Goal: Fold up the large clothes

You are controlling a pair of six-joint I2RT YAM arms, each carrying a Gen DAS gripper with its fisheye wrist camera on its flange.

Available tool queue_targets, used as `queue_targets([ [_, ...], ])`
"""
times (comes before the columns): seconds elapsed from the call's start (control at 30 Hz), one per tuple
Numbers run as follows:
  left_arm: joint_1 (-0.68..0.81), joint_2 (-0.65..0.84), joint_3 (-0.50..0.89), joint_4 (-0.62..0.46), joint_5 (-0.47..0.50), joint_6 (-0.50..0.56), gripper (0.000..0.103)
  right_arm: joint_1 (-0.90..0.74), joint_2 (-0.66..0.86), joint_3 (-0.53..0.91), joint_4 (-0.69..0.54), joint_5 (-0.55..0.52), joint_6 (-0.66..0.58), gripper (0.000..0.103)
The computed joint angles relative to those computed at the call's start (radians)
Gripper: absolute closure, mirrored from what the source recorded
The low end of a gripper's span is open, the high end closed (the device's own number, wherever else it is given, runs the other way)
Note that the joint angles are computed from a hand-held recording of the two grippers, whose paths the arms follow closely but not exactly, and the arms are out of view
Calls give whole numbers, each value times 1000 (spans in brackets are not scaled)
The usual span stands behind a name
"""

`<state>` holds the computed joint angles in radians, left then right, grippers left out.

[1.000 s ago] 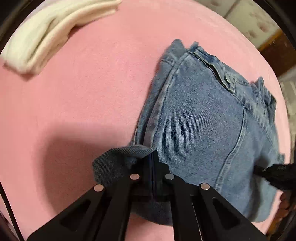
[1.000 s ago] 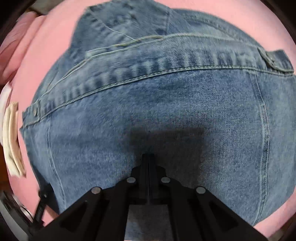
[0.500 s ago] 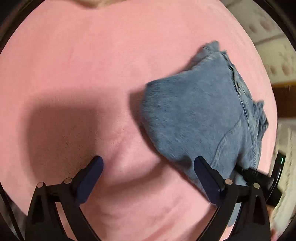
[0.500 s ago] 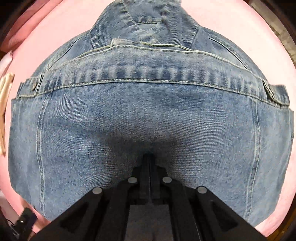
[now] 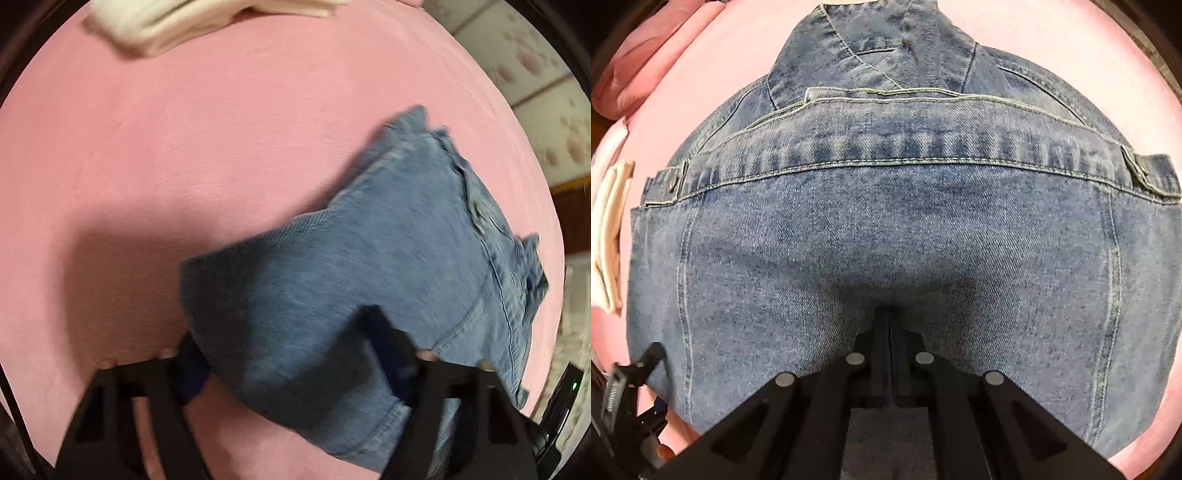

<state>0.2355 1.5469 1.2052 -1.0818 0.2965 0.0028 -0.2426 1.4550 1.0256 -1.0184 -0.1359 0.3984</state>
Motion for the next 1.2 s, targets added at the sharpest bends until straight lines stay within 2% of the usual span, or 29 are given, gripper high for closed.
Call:
queue_targets([
  [0.03,-38,-16,-8,13,-36,-20,69,-7,-6,-5,2,0,-10,103],
  [0.07,-93,-42,-8,18,-146,-21,78,-14,-6,-8,5,1,-21,103],
  [0.1,-133,-52,-4,16,-190,-18,83,-17,-7,-9,4,4,-31,103],
  [0.23,-331,-148,4,16,-407,-55,86,-16,-32,-22,-7,10,-41,103],
  [0.33,-442,-213,9,18,-473,-93,87,-22,-63,-40,-10,7,-61,103],
  [0.4,-510,-272,21,5,-504,-108,88,19,-103,-58,-14,7,-22,103],
  [0.53,-691,-354,109,-62,-580,-126,88,-18,-149,-104,7,-43,-60,103],
  [0.67,-822,-381,257,-148,-539,-144,89,-152,-174,-162,39,-161,-166,103],
  [0.77,-978,-361,364,-207,-467,-252,89,-280,-189,-206,45,-282,-237,103],
  [0.83,-1102,-334,393,-238,-473,-318,89,-413,-180,-246,45,-410,-314,103],
  [0.9,-1229,-323,386,-249,-495,-357,89,-542,-129,-272,27,-536,-394,103],
  [0.93,-1265,-325,370,-241,-483,-360,89,-636,-65,-284,1,-627,-455,103],
  [1.0,-1325,-319,350,-249,-463,-392,89,-747,42,-295,-40,-726,-544,103],
  [1.03,-1344,-307,353,-265,-443,-418,89,-789,92,-297,-63,-759,-590,103],
  [1.1,-1384,-295,368,-307,-411,-471,89,-809,114,-291,-88,-759,-647,103],
  [1.2,-1464,-264,394,-340,-473,-507,89,-838,133,-292,-114,-759,-704,103],
])
